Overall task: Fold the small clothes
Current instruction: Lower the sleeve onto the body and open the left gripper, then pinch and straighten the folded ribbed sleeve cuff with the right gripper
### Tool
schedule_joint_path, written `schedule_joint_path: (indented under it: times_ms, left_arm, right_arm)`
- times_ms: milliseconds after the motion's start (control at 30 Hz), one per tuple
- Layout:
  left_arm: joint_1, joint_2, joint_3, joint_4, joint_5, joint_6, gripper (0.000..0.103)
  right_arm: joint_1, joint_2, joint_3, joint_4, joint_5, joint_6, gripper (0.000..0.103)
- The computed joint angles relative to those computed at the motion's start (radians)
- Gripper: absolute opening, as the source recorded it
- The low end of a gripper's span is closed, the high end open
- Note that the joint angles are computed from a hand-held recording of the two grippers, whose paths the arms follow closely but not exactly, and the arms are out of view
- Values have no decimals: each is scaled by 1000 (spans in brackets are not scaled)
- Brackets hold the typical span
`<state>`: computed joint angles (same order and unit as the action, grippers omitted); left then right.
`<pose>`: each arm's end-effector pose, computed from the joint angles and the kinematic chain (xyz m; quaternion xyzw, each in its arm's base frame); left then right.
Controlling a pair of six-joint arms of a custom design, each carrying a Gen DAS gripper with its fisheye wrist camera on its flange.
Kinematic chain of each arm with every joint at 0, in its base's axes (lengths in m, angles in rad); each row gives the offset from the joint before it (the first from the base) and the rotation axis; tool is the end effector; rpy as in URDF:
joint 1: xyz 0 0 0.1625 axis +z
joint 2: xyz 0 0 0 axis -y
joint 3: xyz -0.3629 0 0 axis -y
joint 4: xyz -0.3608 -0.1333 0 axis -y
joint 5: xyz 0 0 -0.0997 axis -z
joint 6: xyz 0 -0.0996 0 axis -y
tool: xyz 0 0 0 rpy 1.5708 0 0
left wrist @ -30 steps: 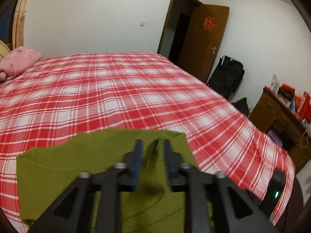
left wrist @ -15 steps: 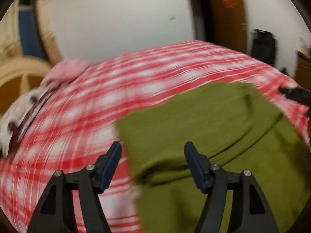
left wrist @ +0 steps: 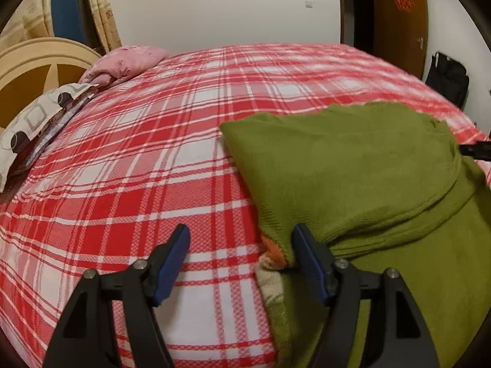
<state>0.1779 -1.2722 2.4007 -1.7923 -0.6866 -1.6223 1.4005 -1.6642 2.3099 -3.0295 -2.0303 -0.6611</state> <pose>-0.2314 -0.2553 0.0658 0.0932 0.8286 -0.3588 0.4195 0.0221 -0.3972 0.3178 0.1299 -0.8895 0.2677 0.3468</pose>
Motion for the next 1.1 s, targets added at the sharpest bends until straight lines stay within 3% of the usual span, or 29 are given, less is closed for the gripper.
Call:
schedule_joint_path:
  times_ms: [167,300,500,800,833,933,1100]
  left_arm:
    - [-10,-34,31,-31,5,-3,78]
    - [-36,-34,27,0,9,-29,78]
    - [-96,-23,35,-51,-22,45,78]
    - [11,72,-38,-62,33,98,78]
    - [16,84,-50,-40,36,78,80]
    - [18,67,-36,-59,32,57,76]
    - [6,48,8,-184,20,139,45]
  right_arm:
    - [-73,-135,38,95,42,-42,54]
    - [-75,-203,34,156,146,-36,54]
    - [-42,-144,-10,186,157,51,54]
    - [-66,-104,0,185,193,57,54]
    - [-67,-101,1,182,197,53,50]
    - [-66,-91,6,162,192,39,21]
    - [-80,-109,31,137,219,-8,9]
